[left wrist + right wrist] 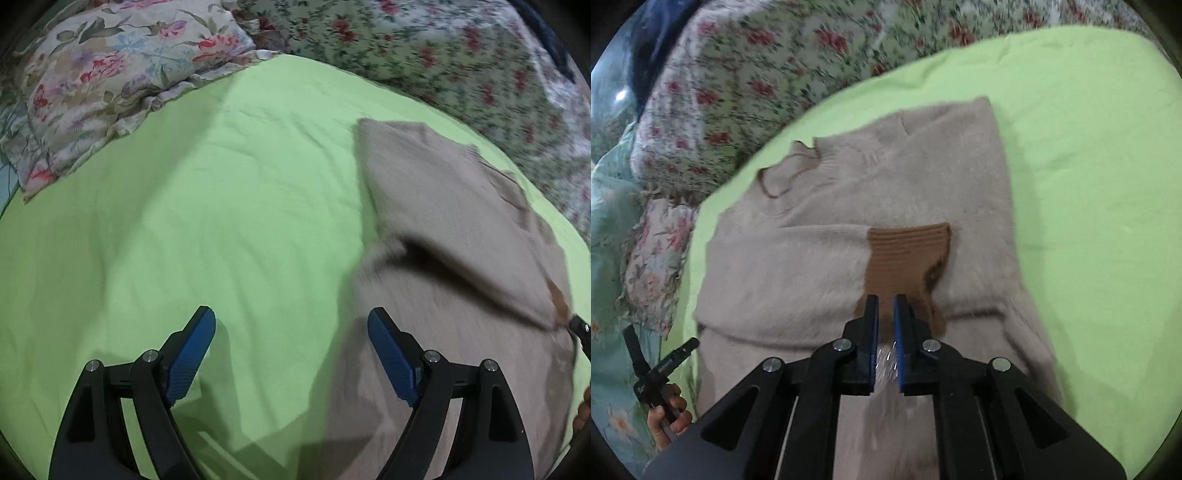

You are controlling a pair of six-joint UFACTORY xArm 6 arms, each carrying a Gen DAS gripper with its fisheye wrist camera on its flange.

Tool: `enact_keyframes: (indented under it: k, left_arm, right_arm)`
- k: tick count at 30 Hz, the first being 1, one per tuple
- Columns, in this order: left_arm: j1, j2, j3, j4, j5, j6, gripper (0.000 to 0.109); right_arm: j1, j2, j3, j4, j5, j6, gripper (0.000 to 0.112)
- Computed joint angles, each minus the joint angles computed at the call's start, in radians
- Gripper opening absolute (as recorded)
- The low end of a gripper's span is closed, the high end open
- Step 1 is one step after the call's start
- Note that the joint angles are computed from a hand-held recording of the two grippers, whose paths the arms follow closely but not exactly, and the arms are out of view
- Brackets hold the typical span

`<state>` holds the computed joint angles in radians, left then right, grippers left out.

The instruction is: Fold small clothes

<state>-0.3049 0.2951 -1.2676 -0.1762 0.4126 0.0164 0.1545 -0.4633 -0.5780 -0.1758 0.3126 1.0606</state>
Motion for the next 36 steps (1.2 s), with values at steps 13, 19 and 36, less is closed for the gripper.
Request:
enact_keyframes:
  k: [13, 19, 36]
  left_arm:
    - [-0.022, -0.460, 0.510, -0.257, 0.049, 0.431, 0.085]
    - [-0.014, -0.607, 0.650, -0.287, 0.102, 0.474, 0.085]
    - [0.065, -0.776, 0.779, -0.584, 0.355, 0.793, 0.078]
  right_arm:
    - [0.279, -0.426, 0.279, -0.328, 0.021, 0.491, 0.061]
    - [0.476, -0.608, 0.328, -0.446, 0.181, 0.676, 0.062]
    - [0.901, -0.870, 0.421, -0.384, 0.617, 0.808, 0.068]
